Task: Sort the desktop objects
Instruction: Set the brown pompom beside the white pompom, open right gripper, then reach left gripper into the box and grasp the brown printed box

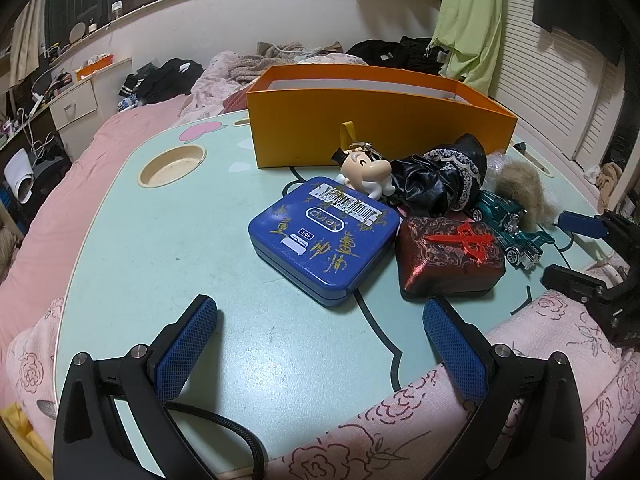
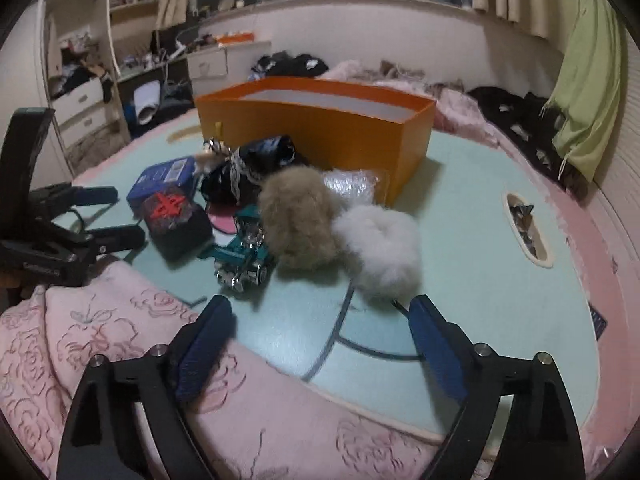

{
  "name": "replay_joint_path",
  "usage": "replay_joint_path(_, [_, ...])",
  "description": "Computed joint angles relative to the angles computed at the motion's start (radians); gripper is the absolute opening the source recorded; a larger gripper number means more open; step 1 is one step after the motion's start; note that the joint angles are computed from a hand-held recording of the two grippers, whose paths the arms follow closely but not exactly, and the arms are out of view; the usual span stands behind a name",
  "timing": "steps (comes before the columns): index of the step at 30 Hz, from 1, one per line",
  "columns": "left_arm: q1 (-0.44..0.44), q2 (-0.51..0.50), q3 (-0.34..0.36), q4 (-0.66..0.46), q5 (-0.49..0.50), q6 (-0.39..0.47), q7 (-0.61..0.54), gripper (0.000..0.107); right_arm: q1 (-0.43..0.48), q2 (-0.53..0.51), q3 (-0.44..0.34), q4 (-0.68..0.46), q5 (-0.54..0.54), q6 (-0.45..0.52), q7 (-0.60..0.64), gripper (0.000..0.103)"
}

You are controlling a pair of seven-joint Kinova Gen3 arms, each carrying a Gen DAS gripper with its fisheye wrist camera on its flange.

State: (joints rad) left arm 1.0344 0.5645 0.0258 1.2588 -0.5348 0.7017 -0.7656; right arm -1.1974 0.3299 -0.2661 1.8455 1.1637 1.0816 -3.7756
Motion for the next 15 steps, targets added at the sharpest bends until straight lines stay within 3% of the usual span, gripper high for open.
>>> replay_joint_path(2, [0.002,0.001,-0.001,0.0,-0.001,0.0,0.001,0.103,0.003,0.0,0.004,0.013,0.006,-0.004,-0.02,0.099])
replay_joint_path(10, [0.019,0.002,-0.02,-0.009,-0.014,0.024,0.04,0.103,0.001,0.005,0.004,0.012,-0.01,0.026,-0.038,0.1])
replay_joint_path(15, [0.011,-0.05,-0.029,0.027,-0.035,-0.042,0.113,0.103,-0.006,0.008,0.001,-0.001,-0.02,0.043,-0.032,0.101])
